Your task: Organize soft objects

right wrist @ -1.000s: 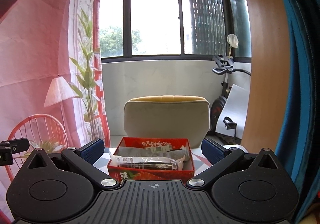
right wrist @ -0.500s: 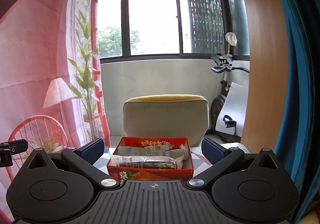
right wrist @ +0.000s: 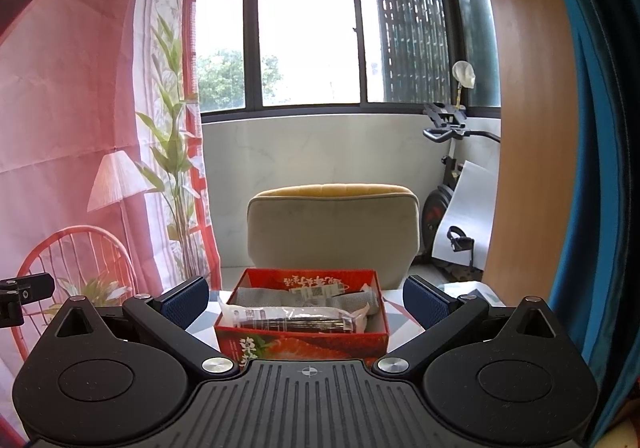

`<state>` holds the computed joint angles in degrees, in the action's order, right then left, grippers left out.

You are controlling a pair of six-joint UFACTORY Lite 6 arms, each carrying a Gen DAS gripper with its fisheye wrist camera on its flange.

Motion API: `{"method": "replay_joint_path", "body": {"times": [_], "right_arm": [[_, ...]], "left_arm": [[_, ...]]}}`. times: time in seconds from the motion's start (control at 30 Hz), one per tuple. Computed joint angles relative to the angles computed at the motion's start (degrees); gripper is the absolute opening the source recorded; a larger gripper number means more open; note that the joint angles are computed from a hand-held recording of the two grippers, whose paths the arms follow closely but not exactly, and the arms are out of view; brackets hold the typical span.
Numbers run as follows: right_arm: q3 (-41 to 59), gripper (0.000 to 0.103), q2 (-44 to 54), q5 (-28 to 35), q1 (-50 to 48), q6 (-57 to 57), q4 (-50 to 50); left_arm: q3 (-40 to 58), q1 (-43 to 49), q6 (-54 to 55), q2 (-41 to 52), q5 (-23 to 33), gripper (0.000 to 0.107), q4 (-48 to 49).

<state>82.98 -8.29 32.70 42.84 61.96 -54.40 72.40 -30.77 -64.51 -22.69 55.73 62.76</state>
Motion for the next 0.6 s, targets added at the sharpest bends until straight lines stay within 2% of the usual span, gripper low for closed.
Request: {"method": "replay_joint_path", "body": {"times": [0.6], "right_arm": [[-0.69,0.103,-0.42,0.98,0.72,0.98,-1.23]], "left_arm": [[-1.17,-0.91,-0.72,-0.88,0.76,0.103,0.05]]}}
